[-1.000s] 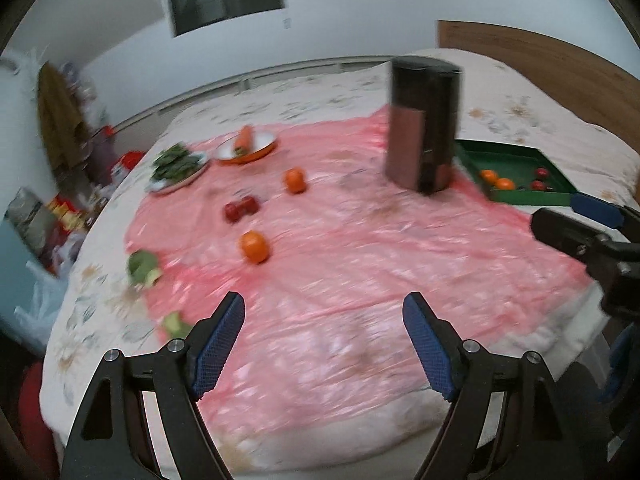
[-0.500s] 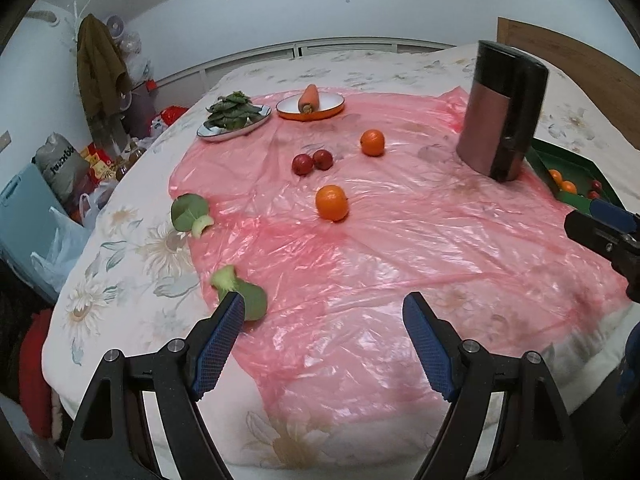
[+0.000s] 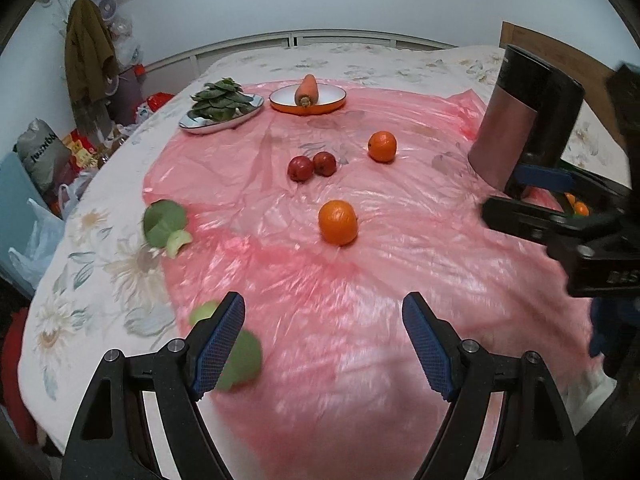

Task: Organize fruits
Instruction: 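Grasp an orange with the left tool while the right tool grasps a red plum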

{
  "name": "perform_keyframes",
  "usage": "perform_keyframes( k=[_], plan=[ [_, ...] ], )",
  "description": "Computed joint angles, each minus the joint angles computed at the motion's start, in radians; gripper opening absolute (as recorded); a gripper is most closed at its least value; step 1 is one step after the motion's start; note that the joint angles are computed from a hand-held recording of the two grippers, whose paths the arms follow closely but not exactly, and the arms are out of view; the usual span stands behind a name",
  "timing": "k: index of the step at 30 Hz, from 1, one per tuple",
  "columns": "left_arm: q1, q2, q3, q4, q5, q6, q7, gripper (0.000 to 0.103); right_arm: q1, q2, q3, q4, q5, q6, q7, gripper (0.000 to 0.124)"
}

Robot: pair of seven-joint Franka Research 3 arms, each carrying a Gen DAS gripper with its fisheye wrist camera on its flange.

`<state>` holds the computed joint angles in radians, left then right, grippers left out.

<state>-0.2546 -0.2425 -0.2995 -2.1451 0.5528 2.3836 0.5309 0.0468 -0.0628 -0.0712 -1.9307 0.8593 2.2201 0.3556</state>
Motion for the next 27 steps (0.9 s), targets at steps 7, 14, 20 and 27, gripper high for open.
perform_keyframes(
  k=[7, 14, 20, 27],
  plan=[
    [0.015, 0.131, 0.033, 0.093, -0.019, 0.05, 0.021, 0.076, 0.005, 0.251, 0.059, 0.281, -0.042, -0.115, -0.024, 0.093],
    [0.025, 0.236, 0.065, 0.158, -0.012, 0.085, 0.012, 0.075, -0.01, 0.448, 0.133, 0.506, -0.072, -0.165, -0.004, 0.077],
    [0.027, 0.287, 0.084, 0.178, -0.031, 0.119, 0.017, 0.07, 0.006, 0.56, 0.169, 0.628, -0.146, -0.161, 0.003, 0.063],
    [0.03, 0.308, 0.094, 0.171, -0.065, 0.153, 0.026, 0.06, 0.009, 0.645, 0.197, 0.73, -0.189, -0.162, 0.016, 0.057]
  ],
)
